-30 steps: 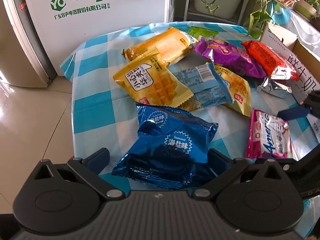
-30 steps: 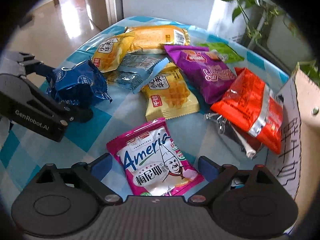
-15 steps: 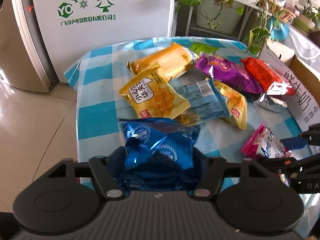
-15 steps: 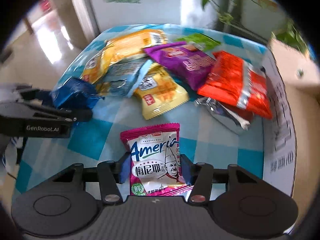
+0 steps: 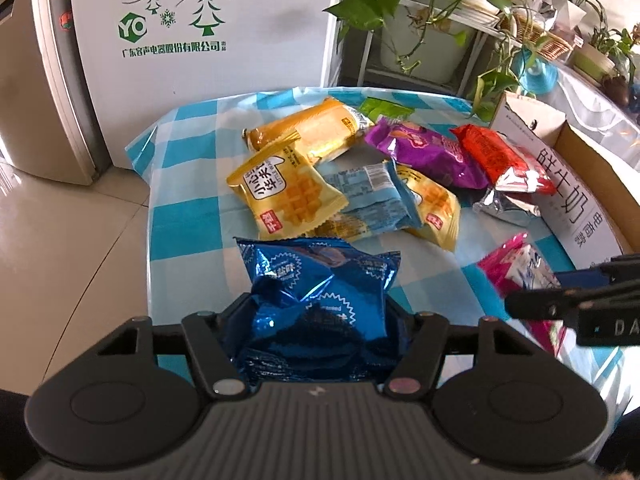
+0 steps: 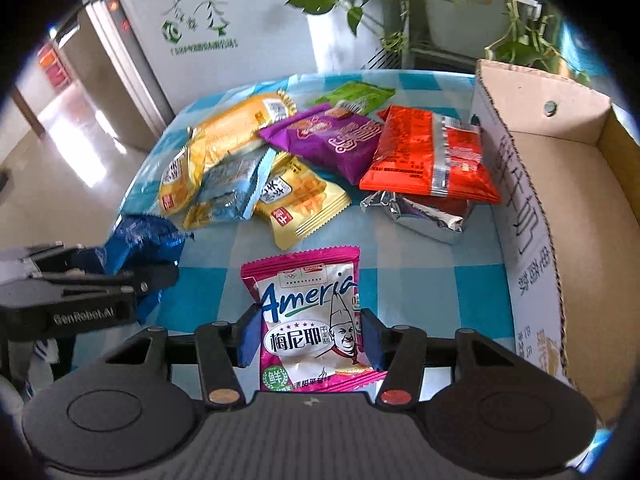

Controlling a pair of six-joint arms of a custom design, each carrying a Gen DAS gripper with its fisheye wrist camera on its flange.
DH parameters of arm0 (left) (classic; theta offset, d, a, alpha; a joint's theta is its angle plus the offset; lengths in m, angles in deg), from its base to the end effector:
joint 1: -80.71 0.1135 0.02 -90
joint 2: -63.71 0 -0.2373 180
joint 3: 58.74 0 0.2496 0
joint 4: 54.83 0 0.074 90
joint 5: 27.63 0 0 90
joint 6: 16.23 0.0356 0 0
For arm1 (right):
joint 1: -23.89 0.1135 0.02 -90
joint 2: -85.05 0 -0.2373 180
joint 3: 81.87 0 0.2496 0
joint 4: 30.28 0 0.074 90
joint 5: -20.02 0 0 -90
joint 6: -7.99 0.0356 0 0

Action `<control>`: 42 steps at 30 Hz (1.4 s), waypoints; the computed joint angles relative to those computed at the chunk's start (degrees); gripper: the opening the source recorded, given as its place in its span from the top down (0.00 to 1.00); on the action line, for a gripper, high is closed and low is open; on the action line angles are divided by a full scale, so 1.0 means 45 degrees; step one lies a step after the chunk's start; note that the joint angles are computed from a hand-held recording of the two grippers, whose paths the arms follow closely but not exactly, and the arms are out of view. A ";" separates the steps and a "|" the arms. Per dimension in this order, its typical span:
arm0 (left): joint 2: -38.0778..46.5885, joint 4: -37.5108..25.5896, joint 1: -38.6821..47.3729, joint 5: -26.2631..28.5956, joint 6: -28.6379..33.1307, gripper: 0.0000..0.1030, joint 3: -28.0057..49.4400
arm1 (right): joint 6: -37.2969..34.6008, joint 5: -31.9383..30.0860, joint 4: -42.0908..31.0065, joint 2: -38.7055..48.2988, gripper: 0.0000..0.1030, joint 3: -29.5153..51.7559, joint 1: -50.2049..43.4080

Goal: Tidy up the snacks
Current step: 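Drop the pink bag into the box with the right gripper while the left drops the blue bag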

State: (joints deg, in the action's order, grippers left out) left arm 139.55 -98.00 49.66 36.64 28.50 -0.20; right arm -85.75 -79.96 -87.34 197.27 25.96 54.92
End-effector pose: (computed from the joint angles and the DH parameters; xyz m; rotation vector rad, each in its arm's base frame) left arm 0.2243 -0.1170 0.1771 -0.4528 2.4302 0.0413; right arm 0.3488 0.2170 0.2183 -0.8550 2.5320 0.3871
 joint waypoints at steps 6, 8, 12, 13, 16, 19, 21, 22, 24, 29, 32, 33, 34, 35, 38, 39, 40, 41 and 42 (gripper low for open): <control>-0.0283 -0.0246 -0.0412 -0.0092 -0.0565 0.36 -0.0238 | 0.0419 0.0135 0.0224 -0.0531 0.44 -0.0529 0.0105; -0.0239 -0.0356 -0.0589 -0.0238 -0.0661 0.36 -0.0196 | 0.0449 0.0069 0.0272 -0.0618 0.44 -0.0653 0.0182; -0.0227 -0.0489 -0.0953 -0.0438 -0.0865 0.36 -0.0151 | 0.0415 0.0050 0.0298 -0.0896 0.44 -0.0968 0.0318; -0.0218 -0.0544 -0.1021 -0.0467 -0.0928 0.36 -0.0128 | 0.0424 0.0019 0.0333 -0.0952 0.44 -0.1027 0.0336; -0.0180 -0.0749 -0.1220 -0.0514 -0.1250 0.36 -0.0052 | 0.0423 -0.0050 0.0413 -0.1099 0.44 -0.1153 0.0325; -0.0108 -0.1106 -0.1491 -0.0752 -0.1535 0.36 0.0183 | 0.0434 -0.0051 0.0543 -0.1299 0.44 -0.1280 0.0308; -0.0174 -0.1296 -0.1617 -0.0916 -0.1663 0.36 0.0342 | 0.0488 -0.0152 0.0629 -0.1490 0.44 -0.1338 0.0239; -0.0187 -0.1414 -0.1694 -0.1037 -0.1700 0.36 0.0456 | 0.0542 -0.0205 0.0660 -0.1561 0.44 -0.1333 0.0194; -0.0192 -0.1620 -0.1842 -0.1216 -0.1790 0.36 0.0653 | 0.0643 -0.0306 0.0715 -0.1745 0.44 -0.1329 0.0091; -0.0064 -0.1967 -0.2017 -0.1390 -0.1959 0.36 0.1270 | 0.0748 -0.0689 0.0968 -0.2339 0.44 -0.1312 -0.0262; 0.0121 -0.2127 -0.2114 -0.1526 -0.1893 0.36 0.1792 | 0.0750 -0.0983 0.1145 -0.2762 0.44 -0.1275 -0.0621; 0.0188 -0.2151 -0.2128 -0.1530 -0.1857 0.36 0.1978 | 0.0787 -0.1085 0.1185 -0.2869 0.44 -0.1230 -0.0767; 0.0262 -0.2152 -0.2137 -0.1522 -0.1794 0.36 0.2171 | 0.0824 -0.1151 0.1223 -0.2942 0.44 -0.1174 -0.0885; 0.0342 -0.2148 -0.2140 -0.1519 -0.1717 0.36 0.2361 | 0.0830 -0.1220 0.1255 -0.3032 0.44 -0.1121 -0.1035; 0.0635 -0.2088 -0.2160 -0.1529 -0.1445 0.36 0.2970 | 0.0861 -0.1303 0.1455 -0.3234 0.44 -0.0998 -0.1473; 0.0758 -0.2071 -0.2175 -0.1533 -0.1369 0.36 0.3196 | 0.0883 -0.1363 0.1468 -0.3248 0.44 -0.0894 -0.1659; 0.0893 -0.2025 -0.2193 -0.1546 -0.1258 0.36 0.3428 | 0.0898 -0.1427 0.1478 -0.3236 0.44 -0.0770 -0.1843; 0.1016 -0.1983 -0.2196 -0.1553 -0.1146 0.36 0.3625 | 0.0880 -0.1491 0.1458 -0.3200 0.44 -0.0606 -0.2033; 0.1174 -0.1944 -0.2220 -0.1560 -0.1025 0.36 0.3867 | 0.0800 -0.1551 0.1410 -0.3157 0.44 -0.0423 -0.2239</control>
